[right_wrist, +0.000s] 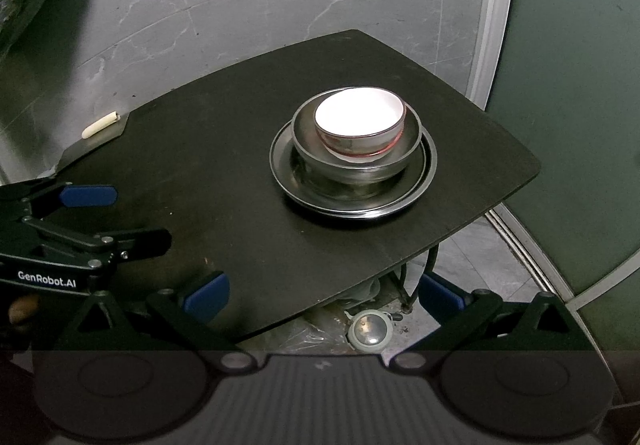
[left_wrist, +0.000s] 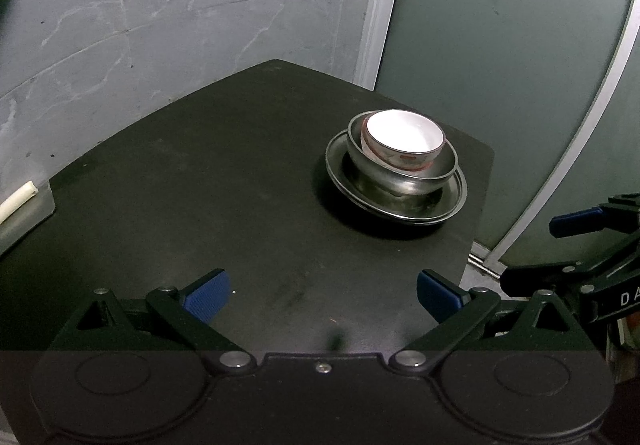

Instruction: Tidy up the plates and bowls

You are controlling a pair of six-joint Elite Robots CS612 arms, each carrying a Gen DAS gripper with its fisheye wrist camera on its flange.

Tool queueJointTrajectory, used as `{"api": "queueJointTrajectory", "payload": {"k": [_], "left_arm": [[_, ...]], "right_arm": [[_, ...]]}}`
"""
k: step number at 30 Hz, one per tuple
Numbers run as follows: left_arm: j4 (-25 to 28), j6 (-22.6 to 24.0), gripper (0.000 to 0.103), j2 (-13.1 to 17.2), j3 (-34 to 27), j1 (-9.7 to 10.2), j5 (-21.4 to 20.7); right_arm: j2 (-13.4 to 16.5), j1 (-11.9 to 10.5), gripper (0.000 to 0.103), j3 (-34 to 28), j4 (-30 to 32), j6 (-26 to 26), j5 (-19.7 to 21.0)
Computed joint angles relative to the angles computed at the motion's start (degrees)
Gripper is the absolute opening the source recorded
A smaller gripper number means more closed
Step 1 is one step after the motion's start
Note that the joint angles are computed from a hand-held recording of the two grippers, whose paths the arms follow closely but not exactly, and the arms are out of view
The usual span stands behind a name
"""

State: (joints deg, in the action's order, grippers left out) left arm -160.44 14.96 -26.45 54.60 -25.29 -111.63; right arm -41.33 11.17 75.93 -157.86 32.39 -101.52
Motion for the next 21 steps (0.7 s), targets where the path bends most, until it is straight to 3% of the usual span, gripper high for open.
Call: {"api": "queueJointTrajectory", "payload": {"k": [21], "left_arm": [[-1.0, 0.2, 0.102, -0.1, 0.3, -0.21, 1.1]], "right_arm": [[0.0, 0.0, 0.103, -0.1, 0.1, 0.1, 0.0]]}}
